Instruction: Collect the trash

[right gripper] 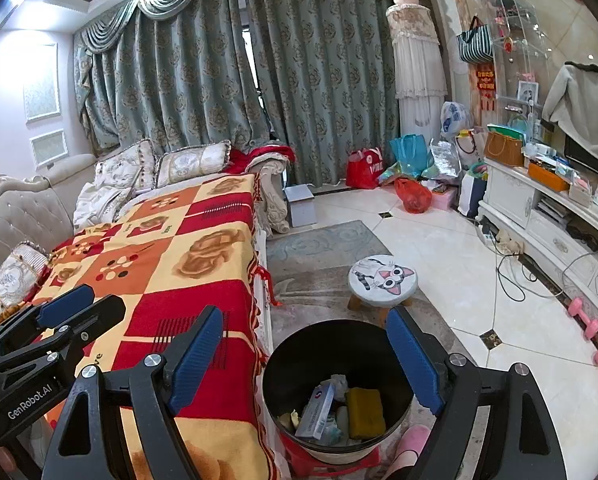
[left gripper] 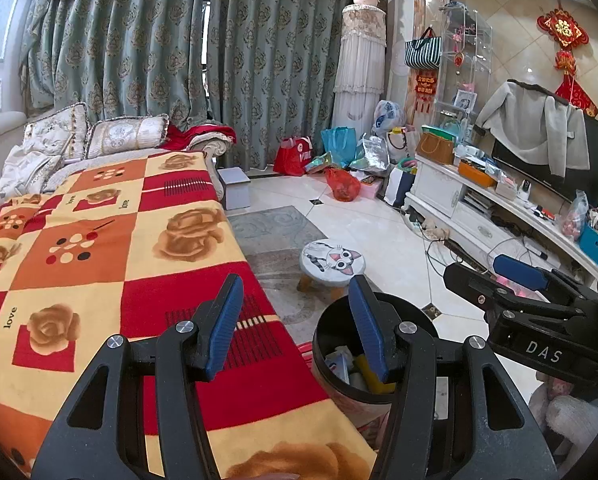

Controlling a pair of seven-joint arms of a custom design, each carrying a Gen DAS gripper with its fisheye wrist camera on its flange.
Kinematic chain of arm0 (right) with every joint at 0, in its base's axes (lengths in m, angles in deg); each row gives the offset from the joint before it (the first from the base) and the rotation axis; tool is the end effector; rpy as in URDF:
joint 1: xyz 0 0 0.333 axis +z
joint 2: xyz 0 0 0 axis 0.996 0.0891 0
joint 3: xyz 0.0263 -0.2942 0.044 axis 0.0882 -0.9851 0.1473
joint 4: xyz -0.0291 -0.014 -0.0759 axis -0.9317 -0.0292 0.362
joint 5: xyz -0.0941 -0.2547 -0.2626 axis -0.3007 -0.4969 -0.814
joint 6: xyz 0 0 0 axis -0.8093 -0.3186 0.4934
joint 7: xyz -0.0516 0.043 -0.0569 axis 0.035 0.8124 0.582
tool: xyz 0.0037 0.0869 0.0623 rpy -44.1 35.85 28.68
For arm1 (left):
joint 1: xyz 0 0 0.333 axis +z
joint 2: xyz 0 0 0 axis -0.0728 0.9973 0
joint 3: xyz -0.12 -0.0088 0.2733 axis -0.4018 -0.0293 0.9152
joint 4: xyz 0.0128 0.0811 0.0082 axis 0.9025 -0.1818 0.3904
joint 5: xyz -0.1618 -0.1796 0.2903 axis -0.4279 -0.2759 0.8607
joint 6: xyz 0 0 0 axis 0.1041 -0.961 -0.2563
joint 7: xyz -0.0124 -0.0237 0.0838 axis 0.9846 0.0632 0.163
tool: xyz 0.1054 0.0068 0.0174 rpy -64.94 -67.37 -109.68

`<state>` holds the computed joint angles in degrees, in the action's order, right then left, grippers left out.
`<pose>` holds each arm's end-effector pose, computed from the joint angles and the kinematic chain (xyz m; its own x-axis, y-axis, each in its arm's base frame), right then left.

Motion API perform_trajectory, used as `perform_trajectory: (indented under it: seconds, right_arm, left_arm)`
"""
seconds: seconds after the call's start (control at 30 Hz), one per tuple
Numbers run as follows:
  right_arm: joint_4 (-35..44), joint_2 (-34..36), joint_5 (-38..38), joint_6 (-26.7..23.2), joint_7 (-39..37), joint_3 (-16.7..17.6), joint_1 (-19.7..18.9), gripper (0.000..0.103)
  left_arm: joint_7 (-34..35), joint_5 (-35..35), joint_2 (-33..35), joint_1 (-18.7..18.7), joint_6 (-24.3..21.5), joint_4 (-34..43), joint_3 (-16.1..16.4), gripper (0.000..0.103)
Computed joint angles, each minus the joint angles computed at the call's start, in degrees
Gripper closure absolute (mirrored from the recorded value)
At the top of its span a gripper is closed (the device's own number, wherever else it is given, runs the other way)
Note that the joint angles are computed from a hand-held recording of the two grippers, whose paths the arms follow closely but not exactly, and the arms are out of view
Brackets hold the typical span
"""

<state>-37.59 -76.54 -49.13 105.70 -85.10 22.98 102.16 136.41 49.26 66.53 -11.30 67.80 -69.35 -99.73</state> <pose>0.5781 0.1783 0.4997 -0.6161 -0.7723 -0.1545 -0.3191 0.4241 -0.8476 0.7198 -0.2745 0.5377 -0.8318 -0.5495 0.0791 -0.3314 0.3772 -0.8648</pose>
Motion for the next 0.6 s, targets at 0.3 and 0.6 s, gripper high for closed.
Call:
perform_trajectory:
  seconds: [0.3,0.6]
  right_arm:
    - [-0.81,-0.16,0.07,0.61,0.18,-0.07,-0.24,0.020]
    - [1.87,2.50,2.45,1.94,-2.94,-0.66,-0.15,0.019]
  left_arm:
    - [0.38,-0.48,-0.99,0.41,0.52,-1.92,-0.31,0.049]
    - [-0.32,-0.75,-0.83,0.79,-1.33,-2.30,0.33,0.049]
